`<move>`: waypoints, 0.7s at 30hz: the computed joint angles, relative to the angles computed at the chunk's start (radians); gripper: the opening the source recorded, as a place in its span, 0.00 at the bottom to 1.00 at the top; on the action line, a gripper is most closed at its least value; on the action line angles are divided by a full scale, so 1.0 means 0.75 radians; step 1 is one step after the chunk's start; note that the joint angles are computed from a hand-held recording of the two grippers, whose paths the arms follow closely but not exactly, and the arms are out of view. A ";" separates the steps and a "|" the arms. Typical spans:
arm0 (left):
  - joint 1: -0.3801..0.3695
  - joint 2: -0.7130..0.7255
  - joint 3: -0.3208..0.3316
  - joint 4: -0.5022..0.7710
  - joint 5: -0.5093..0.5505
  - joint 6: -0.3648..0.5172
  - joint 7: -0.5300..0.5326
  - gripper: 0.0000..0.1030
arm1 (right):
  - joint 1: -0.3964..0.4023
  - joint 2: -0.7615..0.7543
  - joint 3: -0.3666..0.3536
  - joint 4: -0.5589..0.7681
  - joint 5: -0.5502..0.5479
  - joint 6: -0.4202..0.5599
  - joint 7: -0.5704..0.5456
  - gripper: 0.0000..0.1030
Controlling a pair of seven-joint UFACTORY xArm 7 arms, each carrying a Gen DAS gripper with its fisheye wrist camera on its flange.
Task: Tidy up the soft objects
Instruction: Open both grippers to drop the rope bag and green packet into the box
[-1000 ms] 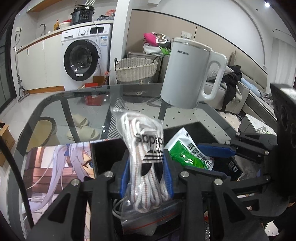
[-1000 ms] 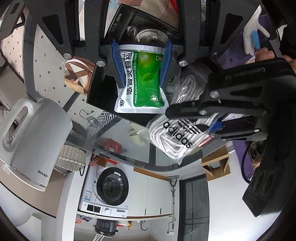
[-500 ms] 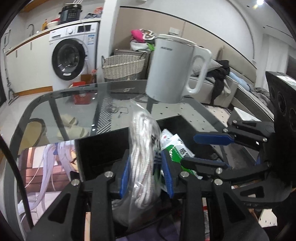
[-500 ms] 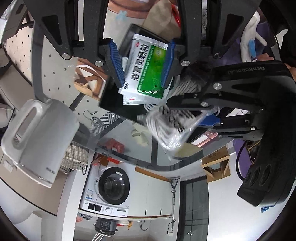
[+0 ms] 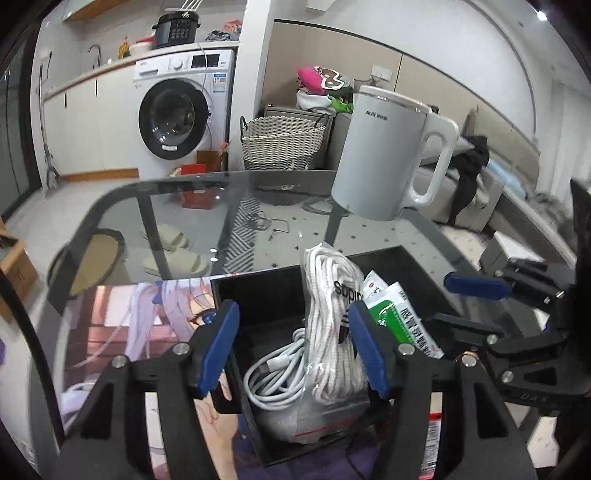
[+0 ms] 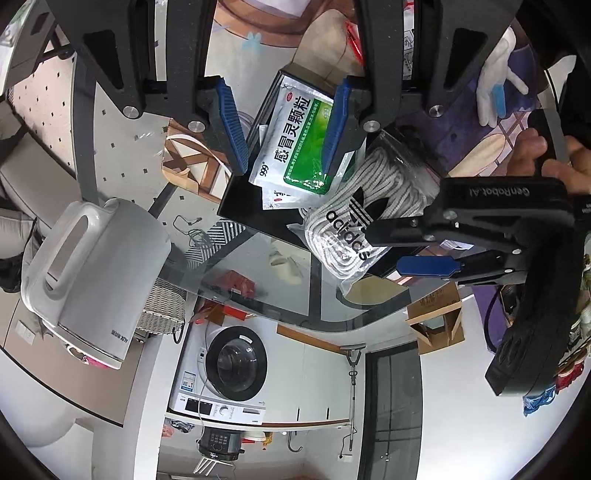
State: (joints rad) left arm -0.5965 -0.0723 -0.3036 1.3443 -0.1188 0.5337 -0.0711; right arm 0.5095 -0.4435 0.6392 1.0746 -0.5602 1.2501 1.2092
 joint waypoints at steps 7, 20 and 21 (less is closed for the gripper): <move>-0.011 0.024 -0.029 0.019 0.216 0.024 -0.104 0.79 | 0.004 0.004 0.004 0.009 -0.012 0.013 0.012 0.47; -0.011 -0.165 -0.007 -0.127 0.112 -0.013 -0.105 1.00 | 0.002 -0.051 0.057 0.006 0.011 0.016 0.045 0.83; -0.005 -0.186 -0.009 -0.144 0.108 -0.012 -0.110 1.00 | -0.001 -0.047 0.066 0.013 0.014 0.020 0.048 0.85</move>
State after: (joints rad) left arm -0.6002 -0.2121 -0.3101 1.2363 -0.0377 0.5245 -0.1535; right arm 0.5091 -0.4787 0.6890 1.0842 -0.5495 1.2653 1.2449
